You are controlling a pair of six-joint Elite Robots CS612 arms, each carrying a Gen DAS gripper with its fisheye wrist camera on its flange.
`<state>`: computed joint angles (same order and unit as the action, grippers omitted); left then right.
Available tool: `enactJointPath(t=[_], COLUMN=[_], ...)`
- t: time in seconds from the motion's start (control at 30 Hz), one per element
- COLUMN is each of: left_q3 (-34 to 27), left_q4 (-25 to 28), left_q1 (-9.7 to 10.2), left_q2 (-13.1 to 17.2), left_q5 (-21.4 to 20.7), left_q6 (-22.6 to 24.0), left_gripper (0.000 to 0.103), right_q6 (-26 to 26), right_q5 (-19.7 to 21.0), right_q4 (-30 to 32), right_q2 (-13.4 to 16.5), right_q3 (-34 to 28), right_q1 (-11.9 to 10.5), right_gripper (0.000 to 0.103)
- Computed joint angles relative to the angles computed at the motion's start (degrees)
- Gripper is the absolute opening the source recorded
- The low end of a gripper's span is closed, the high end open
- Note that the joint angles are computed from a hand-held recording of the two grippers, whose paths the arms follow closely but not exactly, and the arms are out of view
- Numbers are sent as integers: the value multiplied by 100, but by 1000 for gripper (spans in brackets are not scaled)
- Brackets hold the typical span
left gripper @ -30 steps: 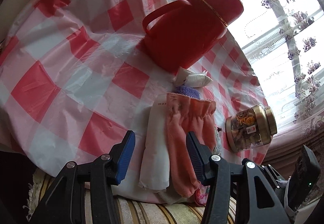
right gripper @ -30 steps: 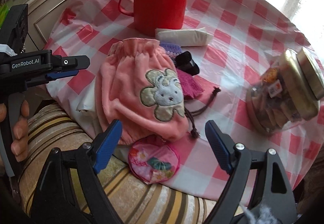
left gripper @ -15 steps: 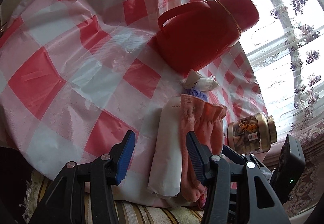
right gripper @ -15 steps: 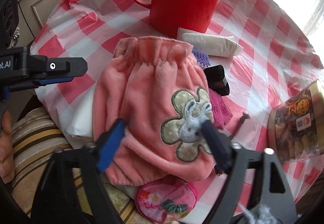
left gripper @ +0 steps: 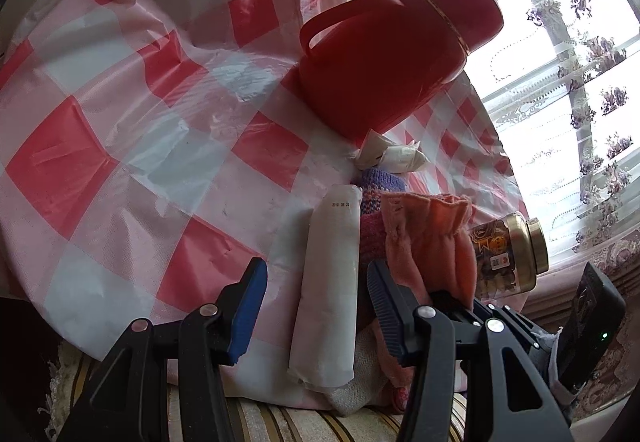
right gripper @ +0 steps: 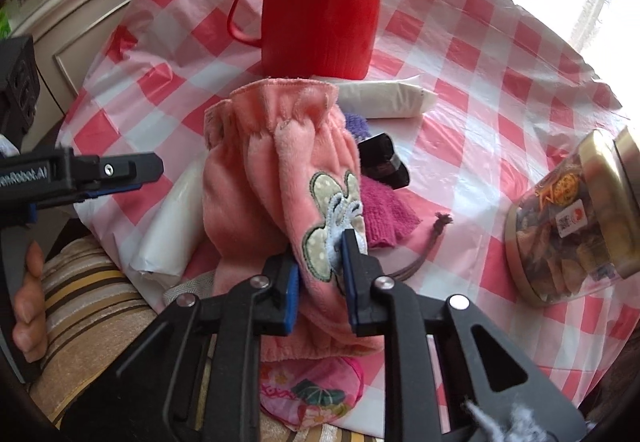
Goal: Organize soft objects
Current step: 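Grasp the pink drawstring bag with the right tool while the left tool grasps the white rolled towel, then carry the pink bag and white roll into the box and open both tools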
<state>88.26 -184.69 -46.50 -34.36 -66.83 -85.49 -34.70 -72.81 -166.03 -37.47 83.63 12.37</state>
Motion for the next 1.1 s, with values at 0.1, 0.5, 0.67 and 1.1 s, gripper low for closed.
enactJointPath(t=[0.1, 0.5, 0.67, 1.1], left_q3=[-110, -848, -1057, -934], left_q4=[163, 2061, 2591, 2453], left_q1=[4, 38, 27, -128], left_q2=[12, 107, 151, 44], left_q5=[-84, -566, -596, 102], left_q6=[265, 1107, 1267, 1272], left_gripper=[54, 66, 50, 34], right_q6=[117, 570, 687, 963], right_q5=[100, 273, 223, 349], right_q4=[-88, -266, -391, -641], right_q2=[-51, -207, -259, -389], right_q3=[37, 213, 328, 601], right_q1=[-59, -313, -391, -631], right_gripper=[19, 16, 16, 16])
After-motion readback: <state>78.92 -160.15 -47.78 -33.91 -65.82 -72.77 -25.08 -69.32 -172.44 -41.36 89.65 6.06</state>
